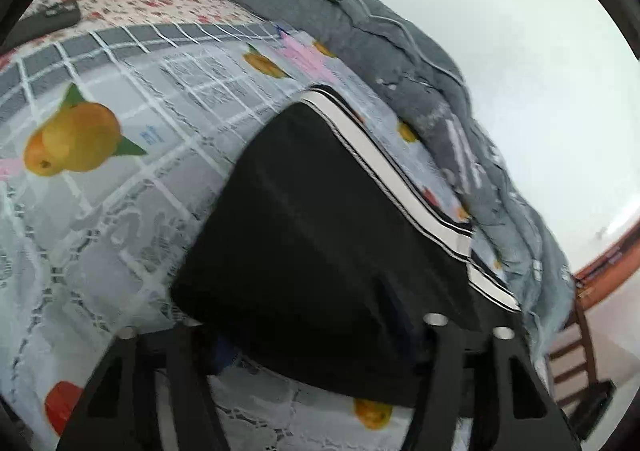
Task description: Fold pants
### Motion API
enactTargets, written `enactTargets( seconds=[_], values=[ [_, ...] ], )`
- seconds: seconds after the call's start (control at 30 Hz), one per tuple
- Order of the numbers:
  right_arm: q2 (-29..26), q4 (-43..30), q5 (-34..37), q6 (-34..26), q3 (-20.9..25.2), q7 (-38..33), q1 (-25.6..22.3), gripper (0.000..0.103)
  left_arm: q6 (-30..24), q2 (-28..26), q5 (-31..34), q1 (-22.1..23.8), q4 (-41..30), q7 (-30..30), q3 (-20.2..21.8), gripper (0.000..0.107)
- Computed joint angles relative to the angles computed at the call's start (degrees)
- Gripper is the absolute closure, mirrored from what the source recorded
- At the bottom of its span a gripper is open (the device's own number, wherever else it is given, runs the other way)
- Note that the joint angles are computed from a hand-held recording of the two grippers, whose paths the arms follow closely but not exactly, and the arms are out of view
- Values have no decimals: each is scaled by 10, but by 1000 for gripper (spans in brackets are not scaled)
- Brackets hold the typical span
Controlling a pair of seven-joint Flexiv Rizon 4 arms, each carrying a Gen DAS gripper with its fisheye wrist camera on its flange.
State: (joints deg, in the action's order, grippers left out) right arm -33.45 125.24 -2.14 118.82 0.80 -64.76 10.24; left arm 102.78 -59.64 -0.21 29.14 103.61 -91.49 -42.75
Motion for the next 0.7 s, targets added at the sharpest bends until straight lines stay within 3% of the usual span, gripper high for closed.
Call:
enactTargets(
  seconds=[0.03, 0.07, 0.17, 0.4, 0.57, 0.7],
  values=[
    [2, 5, 7, 6, -7, -3, 2, 69, -3, 20, -14, -21, -2, -9, 27, 74],
    [3, 13, 13, 16, -11, -7, -1, 67, -7, 37, -23, -40, -3, -14, 50, 81],
    [5, 22, 8, 23, -8, -9, -23, 67, -5, 70, -32, -78, -5, -14, 91, 88],
    [-5, 32, -13, 27, 1, 0, -73, 67, 29, 130, -60, -218, -36, -19, 210, 92],
    [-8, 45, -49, 44, 17, 6, -122, 66, 34, 134, -56, -300, -79, -1, 251, 92],
    [-4, 53, -47, 44, 4, 5, -126, 66, 11, 122, -42, -326, -112, 36, 231, 92]
  ],
)
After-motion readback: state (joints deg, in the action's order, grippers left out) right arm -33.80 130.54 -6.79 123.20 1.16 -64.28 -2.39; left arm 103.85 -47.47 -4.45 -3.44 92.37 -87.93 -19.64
